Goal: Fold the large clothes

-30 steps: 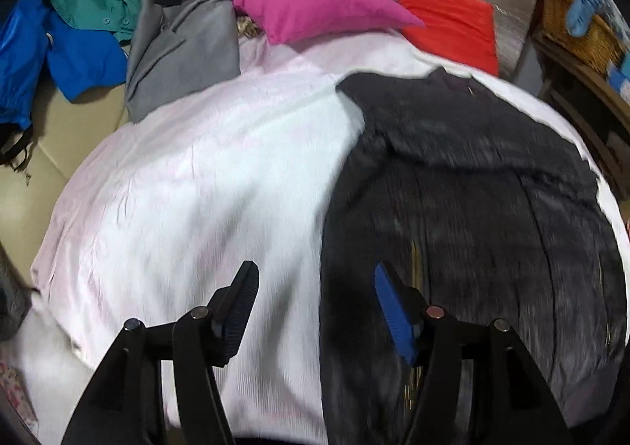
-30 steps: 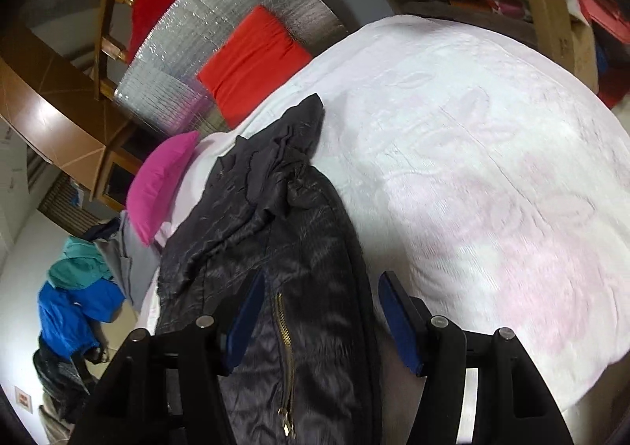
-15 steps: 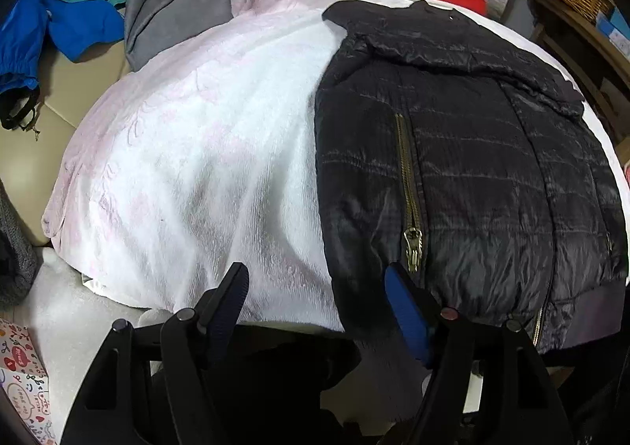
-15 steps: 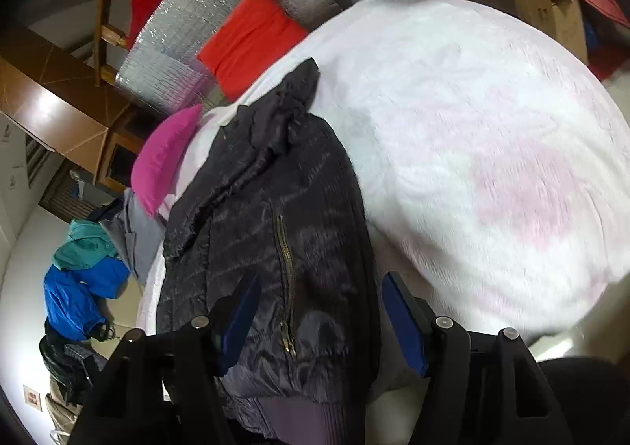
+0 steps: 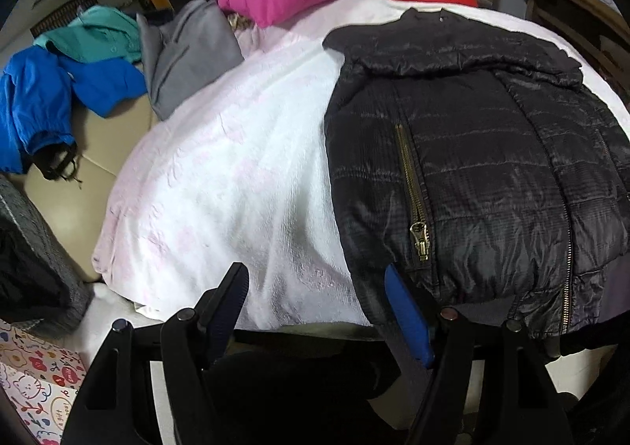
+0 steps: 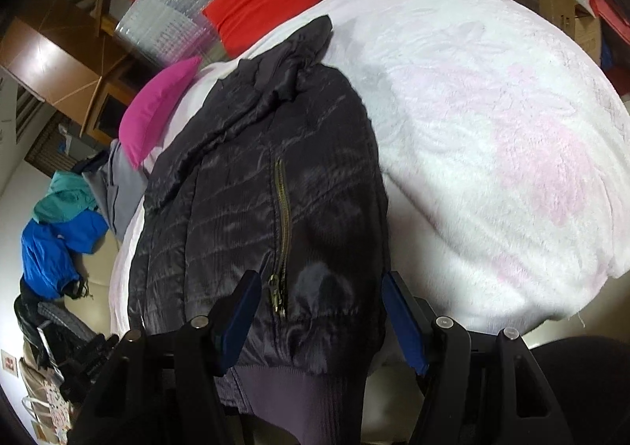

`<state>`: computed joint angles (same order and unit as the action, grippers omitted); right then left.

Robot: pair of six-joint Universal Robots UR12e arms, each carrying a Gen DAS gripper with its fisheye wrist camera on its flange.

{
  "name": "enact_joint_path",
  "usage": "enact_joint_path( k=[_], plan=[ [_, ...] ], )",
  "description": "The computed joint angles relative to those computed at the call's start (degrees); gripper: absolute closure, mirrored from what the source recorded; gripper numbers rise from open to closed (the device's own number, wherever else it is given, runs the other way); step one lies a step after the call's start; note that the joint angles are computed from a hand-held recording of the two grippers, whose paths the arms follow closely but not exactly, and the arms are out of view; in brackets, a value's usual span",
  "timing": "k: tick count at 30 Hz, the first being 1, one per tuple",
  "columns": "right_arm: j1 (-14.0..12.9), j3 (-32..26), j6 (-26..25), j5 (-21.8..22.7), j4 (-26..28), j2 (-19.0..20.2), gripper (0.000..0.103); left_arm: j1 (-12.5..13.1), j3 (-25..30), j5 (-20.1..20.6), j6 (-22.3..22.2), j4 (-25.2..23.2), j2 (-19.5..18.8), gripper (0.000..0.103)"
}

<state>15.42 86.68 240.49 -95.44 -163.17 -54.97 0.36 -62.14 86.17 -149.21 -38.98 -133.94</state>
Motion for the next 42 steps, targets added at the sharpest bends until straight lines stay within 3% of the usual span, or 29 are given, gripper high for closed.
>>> enact_joint_path(
  k=[15, 32, 35, 42],
  plan=[
    [0.88, -1.78, -0.17, 0.60, 6.01, 0.56, 0.032, 0.32, -3.86, -3.58, 1.11, 4.01, 2.35, 0.031],
    [0.89, -1.19, -0.18, 0.70, 6.51, 0.11, 0.032, 0.02, -3.74, -2.36, 1.24, 3.58, 2.26, 0.031],
    [0.90, -0.92, -0.02, 0.81, 6.47, 0.01, 0.031, -0.01, -2.75, -2.09, 0.70, 0.86, 1.75, 0.031],
    [0.91, -1.05, 0.19, 1.49, 6.73, 0.23, 0.031, 0.50, 2.97, -4.65, -3.15, -14.08, -0.99, 0.031]
  ],
)
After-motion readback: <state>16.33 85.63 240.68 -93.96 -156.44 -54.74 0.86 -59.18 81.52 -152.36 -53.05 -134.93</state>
